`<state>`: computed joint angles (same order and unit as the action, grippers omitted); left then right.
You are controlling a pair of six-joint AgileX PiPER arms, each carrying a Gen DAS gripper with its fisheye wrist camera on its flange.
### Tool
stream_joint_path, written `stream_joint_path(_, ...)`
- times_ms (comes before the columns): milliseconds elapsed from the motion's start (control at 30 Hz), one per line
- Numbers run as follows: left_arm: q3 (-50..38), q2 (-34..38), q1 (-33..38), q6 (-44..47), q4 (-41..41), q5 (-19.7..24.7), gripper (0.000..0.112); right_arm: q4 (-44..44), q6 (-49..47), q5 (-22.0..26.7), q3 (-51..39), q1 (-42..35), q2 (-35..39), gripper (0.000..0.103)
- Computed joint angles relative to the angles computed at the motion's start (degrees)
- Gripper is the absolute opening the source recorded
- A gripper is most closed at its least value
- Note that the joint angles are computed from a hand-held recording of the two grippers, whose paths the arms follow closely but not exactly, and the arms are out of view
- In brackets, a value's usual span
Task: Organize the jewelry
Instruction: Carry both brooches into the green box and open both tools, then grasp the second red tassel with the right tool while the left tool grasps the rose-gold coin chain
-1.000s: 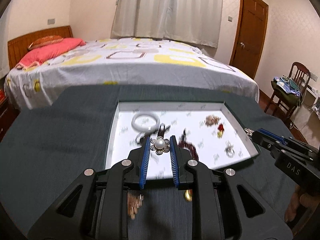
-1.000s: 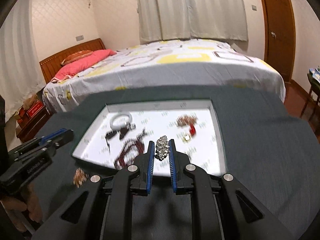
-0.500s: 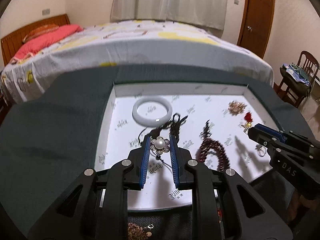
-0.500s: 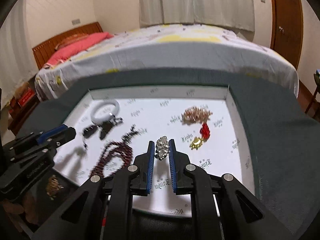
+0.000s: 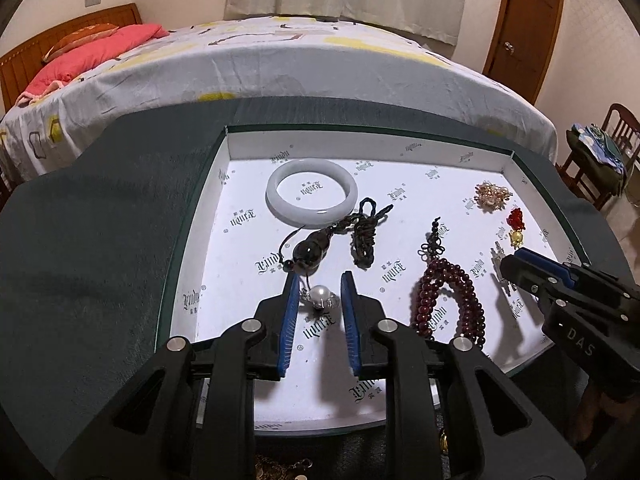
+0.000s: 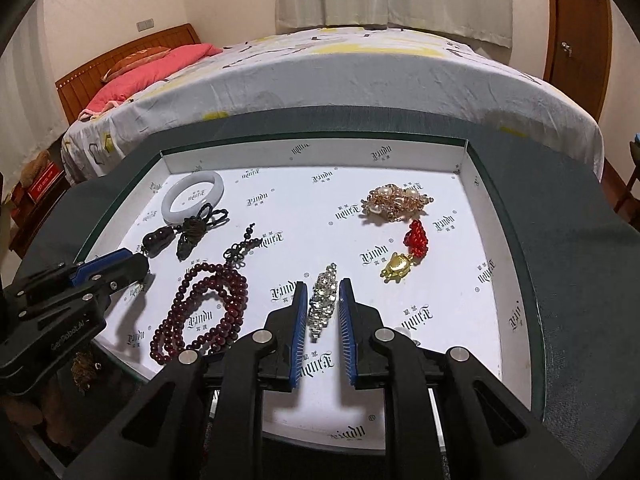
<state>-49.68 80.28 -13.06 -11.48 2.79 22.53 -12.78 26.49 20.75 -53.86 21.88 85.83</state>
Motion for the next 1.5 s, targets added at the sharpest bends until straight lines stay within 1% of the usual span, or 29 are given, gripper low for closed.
stream_joint_path(33, 0.02, 0.06, 0.09, 0.38, -0.4, 0.13, 0.029, -0.14, 0.28, -0.42, 0.24, -0.12, -0.14, 0.031)
stream_joint_path(67, 0.08, 0.06, 0.13, 0.71, -0.69, 0.14, 0.032, -0.52, 0.75, -0.71, 0.41, -0.16, -0.32, 0.042)
stream_joint_path(100, 0.09, 0.02, 0.19, 1.17, -1.09, 0.2, 0.034, -1.54, 1.91, -1.28, 0.92, -0.02, -0.91, 0.045)
stream_joint_path(133, 0.08, -0.04, 0.16, 1.29, -1.22, 0.23, 0.039, -1.88, 2.24, -1.27, 1.02, 0.03, -1.27, 0.045)
stream_joint_path(167, 0.31, -0.49, 0.19, 0.95, -0.97, 0.17, 0.048, -1.89, 2.3, -1.13, 1.09, 0.11, -1.72, 0.045)
stream_joint_path(233, 0.59, -1.35, 0.38, 1.19, -1.7, 0.09, 0.052, -1.3, 1.97, -0.97, 1.52, 0.08, -3.08, 0.045)
stream_joint_path(300, 0.76, -2.65, 0.72, 2.08, -2.81, 0.67, 0.054, -1.41, 2.48, -0.78, 2.32, 0.34, -5.06, 0.045)
stream_joint_path(333, 1.0, -3.61, 0.81, 1.88, -2.67, 1.02, 0.059, -2.09, 3.34, -0.57, 2.7, 0.65, -5.98, 0.045)
stream_joint_path(367, 1.25, -4.34, 0.76, 1.28, -2.25, 1.12, 0.061, -2.73, 4.17, -0.34, 3.28, 1.02, -7.23, 0.045)
stream_joint_path(467, 3.01, -8.5, 1.41, 1.81, -3.24, 2.5, 0.062, -4.72, 6.83, 0.56, 5.4, 2.38, -10.95, 0.045)
stream_joint_path(567, 4.87, -12.45, 1.66, 1.07, -2.52, 4.0, 0.062, -6.97, 10.46, 1.99, 7.53, 4.65, -14.63, 0.045)
stream_joint_path(700, 7.75, -18.84, 2.32, 1.04, -2.38, 7.31, 0.062, -9.64, 15.17, 3.97, 10.3, 8.49, -18.52, 0.045)
stream_joint_path(833, 10.36, -24.99, 3.28, 1.04, -1.5, 11.13, 0.062, -11.0, 18.32, 5.41, 11.95, 12.44, -20.13, 0.045)
stream_joint_path(967, 12.38, -29.36, 7.38, 5.35, -5.12, 14.41, 0.062, -8.56, 16.69, 4.88, 12.78, 14.76, -18.53, 0.045)
stream_joint_path(1067, 13.56, -30.77, 9.31, 6.61, -6.01, 15.66, 0.062, -4.25, 12.52, 3.6, 12.88, 15.12, -16.87, 0.045)
stream_joint_path(1233, 14.69, -30.88, 10.63, 7.8, -6.78, 15.8, 0.062, -3.06, 10.51, 2.9, 12.04, 16.41, -13.81, 0.045)
stream_joint_path(1367, 15.24, -30.95, 8.81, 5.39, -4.18, 15.31, 0.062, -1.21, 8.65, 2.56, 11.71, 15.79, -11.86, 0.045)
stream_joint_path(1433, 15.37, -30.58, 8.47, 4.96, -3.91, 15.2, 0.062, -3.67, 10.63, 3.0, 11.65, 16.53, -11.55, 0.044)
stream_joint_path(1467, 15.5, -30.47, 8.48, 4.98, -3.95, 15.12, 0.062, -5.82, 12.58, 3.64, 11.49, 17.29, -11.46, 0.041)
stream_joint_path(1500, 15.67, -30.29, 8.45, 4.93, -3.97, 15.01, 0.062, -6.25, 12.73, 3.9, 11.39, 17.44, -11.41, 0.032)
